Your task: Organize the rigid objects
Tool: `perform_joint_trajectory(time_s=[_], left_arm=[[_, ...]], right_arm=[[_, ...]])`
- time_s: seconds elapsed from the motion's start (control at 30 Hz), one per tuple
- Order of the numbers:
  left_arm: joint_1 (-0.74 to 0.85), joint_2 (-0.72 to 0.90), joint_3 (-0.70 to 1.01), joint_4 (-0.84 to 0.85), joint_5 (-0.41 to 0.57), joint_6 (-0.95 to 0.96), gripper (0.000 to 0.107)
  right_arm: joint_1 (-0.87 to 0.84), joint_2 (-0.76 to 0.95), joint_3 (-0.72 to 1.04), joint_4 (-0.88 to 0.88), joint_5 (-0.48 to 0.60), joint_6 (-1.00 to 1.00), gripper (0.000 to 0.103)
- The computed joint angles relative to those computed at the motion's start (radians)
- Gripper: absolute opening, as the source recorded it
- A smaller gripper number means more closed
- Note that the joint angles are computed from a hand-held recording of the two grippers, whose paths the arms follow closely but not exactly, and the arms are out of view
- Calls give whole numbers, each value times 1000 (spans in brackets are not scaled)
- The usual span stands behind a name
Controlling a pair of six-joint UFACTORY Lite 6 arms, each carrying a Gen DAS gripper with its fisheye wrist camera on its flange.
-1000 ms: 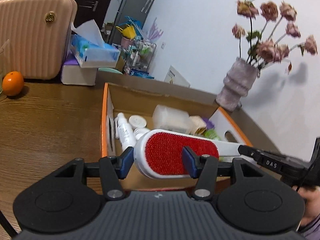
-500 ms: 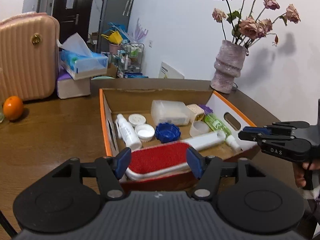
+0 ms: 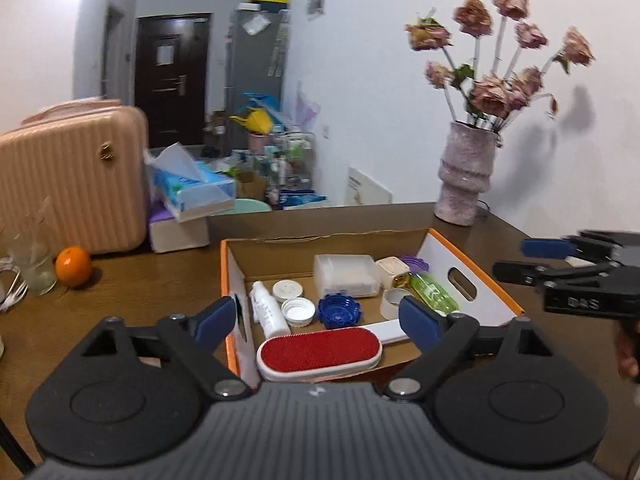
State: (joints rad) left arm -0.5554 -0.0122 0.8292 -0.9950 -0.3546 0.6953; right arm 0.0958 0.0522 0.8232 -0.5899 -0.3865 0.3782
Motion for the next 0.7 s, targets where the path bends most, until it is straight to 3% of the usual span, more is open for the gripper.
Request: perform_joint_trajectory(time_s=[0.07, 0.13, 0.3, 0.37, 0.47, 0.7], left_arm=[[-34, -8, -18, -48, -39, 8, 91], [-90, -20, -57, -59, -139, -17, 94], [-307, 30, -180, -52, -596, -93, 103], [-368, 60, -213, -49, -705, -116, 103], [-432, 93, -239, -85, -775, -165, 103], [-533, 44, -300, -195, -811, -205, 103]], right_arm=[[0, -60, -65, 51, -29, -32, 60], [2, -112, -134, 147, -79, -120, 67], [-3, -190, -332, 327, -311, -263, 86], [-2, -191, -416, 374, -448, -316, 91], [15, -180, -509, 458, -605, -379, 97], [58, -308, -603, 541, -538, -375, 97]])
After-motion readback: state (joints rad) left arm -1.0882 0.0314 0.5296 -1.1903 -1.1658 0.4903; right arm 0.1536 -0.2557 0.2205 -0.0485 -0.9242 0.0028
